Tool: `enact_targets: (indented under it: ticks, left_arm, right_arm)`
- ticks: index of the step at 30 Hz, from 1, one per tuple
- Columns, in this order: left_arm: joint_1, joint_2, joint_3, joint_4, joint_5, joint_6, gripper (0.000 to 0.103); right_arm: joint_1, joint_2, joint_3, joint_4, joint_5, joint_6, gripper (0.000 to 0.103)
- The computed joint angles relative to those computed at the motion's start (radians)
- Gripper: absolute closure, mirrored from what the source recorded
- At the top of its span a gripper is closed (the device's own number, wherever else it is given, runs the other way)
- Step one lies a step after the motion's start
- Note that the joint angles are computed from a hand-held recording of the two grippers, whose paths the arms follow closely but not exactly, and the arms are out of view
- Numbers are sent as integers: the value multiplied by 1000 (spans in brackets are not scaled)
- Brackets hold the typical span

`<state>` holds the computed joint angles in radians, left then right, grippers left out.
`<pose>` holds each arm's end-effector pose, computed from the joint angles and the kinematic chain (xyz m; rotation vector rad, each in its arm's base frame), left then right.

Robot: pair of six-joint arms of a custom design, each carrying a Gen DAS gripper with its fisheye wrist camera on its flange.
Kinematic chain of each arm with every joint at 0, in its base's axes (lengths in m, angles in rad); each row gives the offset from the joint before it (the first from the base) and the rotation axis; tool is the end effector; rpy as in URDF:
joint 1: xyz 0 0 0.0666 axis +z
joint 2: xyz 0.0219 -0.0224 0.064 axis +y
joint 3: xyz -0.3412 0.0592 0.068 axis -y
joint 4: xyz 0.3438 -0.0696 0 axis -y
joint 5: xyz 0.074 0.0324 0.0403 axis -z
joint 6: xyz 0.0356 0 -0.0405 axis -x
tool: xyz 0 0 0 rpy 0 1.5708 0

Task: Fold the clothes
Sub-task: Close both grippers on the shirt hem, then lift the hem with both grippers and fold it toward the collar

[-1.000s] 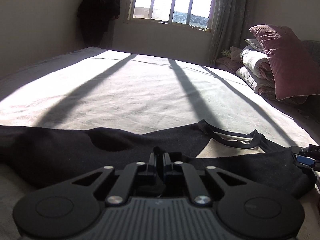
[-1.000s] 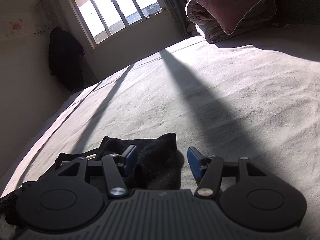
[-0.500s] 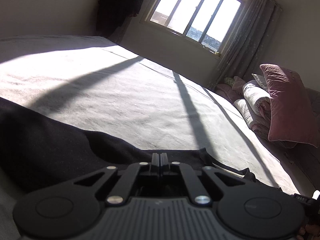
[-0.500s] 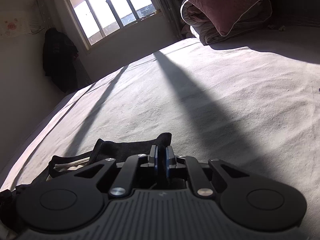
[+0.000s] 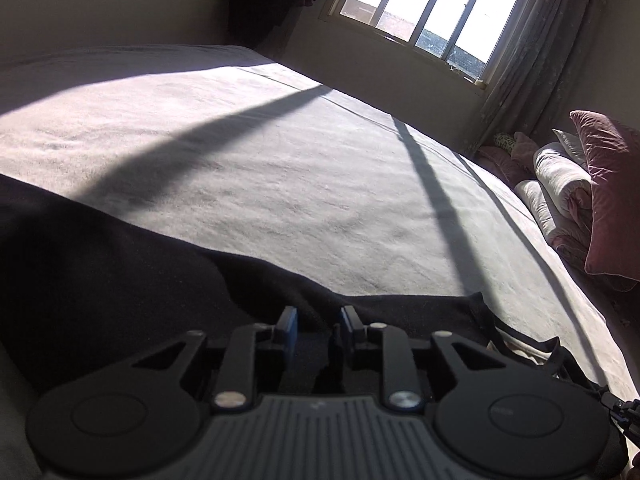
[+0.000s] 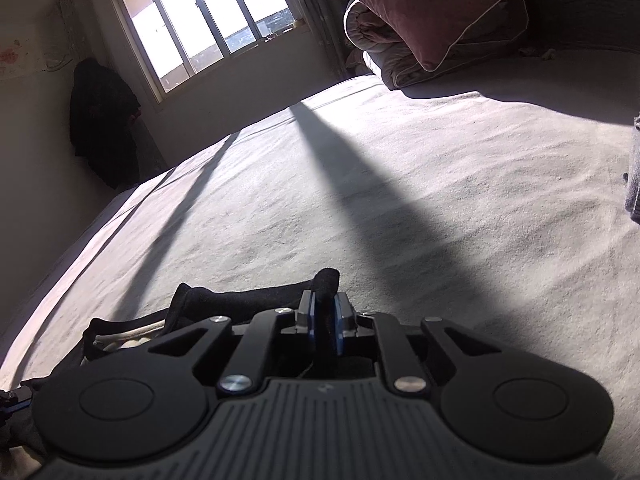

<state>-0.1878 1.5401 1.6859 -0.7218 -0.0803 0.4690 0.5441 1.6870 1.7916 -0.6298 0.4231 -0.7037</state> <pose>0.5027 -0.0930 0.4639 -0.3492 2.1310 -0.2960 0.4894 0.2786 0.4440 0.4156 2.0197 0.3323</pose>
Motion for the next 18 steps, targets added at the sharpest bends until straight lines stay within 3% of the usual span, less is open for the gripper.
enact_targets:
  ticks: [5, 7, 10, 11, 15, 17, 18]
  left_arm:
    - [-17, -46, -26, 22, 25, -31, 73]
    - [-33, -38, -12, -17, 23, -62, 73]
    - [-52, 12, 39, -139, -26, -116, 73]
    - [-51, 6, 25, -129, -28, -118, 72]
    - [-32, -41, 0, -124, -60, -50, 70]
    - [-21, -61, -6, -132, -102, -27, 63]
    - [-13, -70, -9, -140, -135, -12, 56]
  right_arm:
    - [19, -3, 11, 3, 50, 60, 84]
    - [31, 1, 26, -5, 82, 102, 84]
    - [50, 10, 45, 4, 106, 198, 84]
    - [55, 13, 50, 9, 101, 229, 84]
    - [70, 32, 77, 8, 80, 320, 84]
    - [73, 35, 81, 10, 74, 333, 82]
    - [72, 35, 80, 12, 69, 330, 77]
